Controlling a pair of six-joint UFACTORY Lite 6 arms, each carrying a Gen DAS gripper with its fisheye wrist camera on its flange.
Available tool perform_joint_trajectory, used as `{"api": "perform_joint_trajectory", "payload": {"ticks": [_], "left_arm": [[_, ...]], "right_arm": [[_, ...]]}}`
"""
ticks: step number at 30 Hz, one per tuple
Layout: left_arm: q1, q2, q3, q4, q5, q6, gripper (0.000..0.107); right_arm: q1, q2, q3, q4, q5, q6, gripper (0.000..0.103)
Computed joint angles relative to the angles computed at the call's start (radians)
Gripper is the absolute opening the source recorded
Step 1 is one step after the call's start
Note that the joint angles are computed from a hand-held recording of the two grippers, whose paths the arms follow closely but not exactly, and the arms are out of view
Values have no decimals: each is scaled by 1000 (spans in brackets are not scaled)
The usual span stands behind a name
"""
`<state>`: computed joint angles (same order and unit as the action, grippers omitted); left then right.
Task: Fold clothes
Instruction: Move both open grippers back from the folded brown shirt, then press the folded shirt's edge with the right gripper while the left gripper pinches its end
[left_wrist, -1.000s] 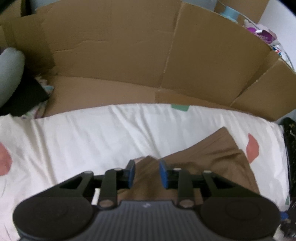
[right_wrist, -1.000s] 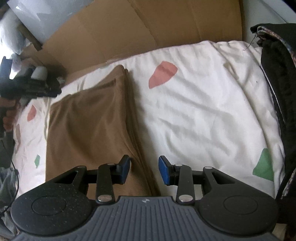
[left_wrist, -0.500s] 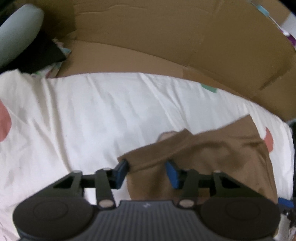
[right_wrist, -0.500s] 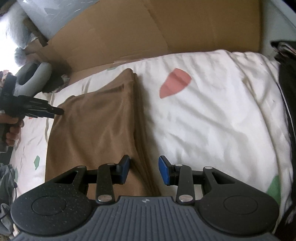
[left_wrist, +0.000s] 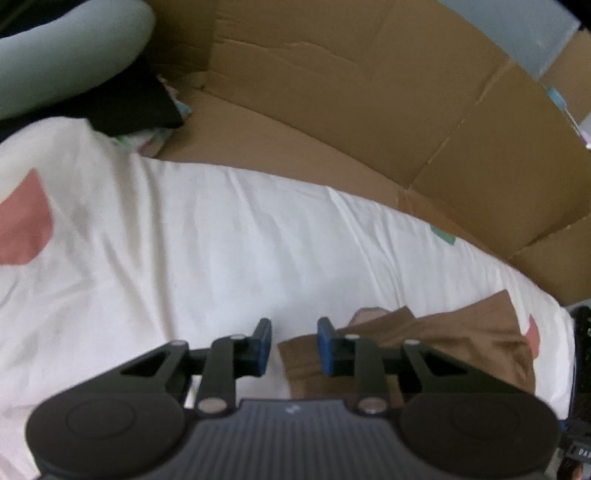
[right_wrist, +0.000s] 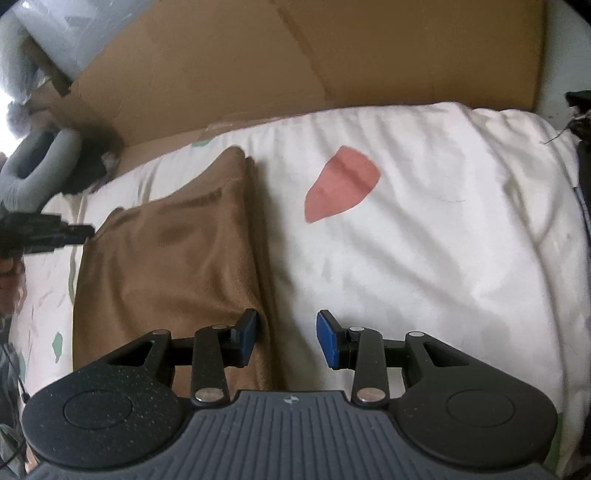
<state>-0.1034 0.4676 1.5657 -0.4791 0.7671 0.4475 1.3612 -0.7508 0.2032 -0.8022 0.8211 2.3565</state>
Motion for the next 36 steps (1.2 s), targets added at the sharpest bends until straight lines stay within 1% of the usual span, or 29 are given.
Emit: {"api": "perform_joint_trajectory", "payload": {"ticks": [4,6,9,13,15,18,21,23,26,32,36], "left_arm": [[42,-94,-87,-8,-8,47,30],[74,-153,-151,-26,1,77,30],[136,-255,-270,-94,39,137,33],[236,-393,-436,-180,101,209,41],[278,-460,-500,-176,126,213,42],[334,-574,-592,-180,146,239,50],[386,-663,-656,-174,195,248,50],[427,-718,-698,-179,243,252,50],[460,-823,-791,-157,289,239,51],[452,-968,-950,-124,410,229,49],[408,-1040,-1039,-96,436,187,49]], "right_arm": [[66,-95,-20,26,98,42,41],[104,-129,-28,27,121,64,41],[184,-156,-30,13,152,118,41],[303,-150,-16,4,178,182,42],[359,-137,-3,17,197,198,42],[440,-121,11,33,235,237,43],[517,-90,25,43,263,294,43],[548,-55,41,47,263,319,43],[577,3,62,50,246,346,43],[664,65,82,78,232,406,43],[737,119,82,87,215,503,43]]}}
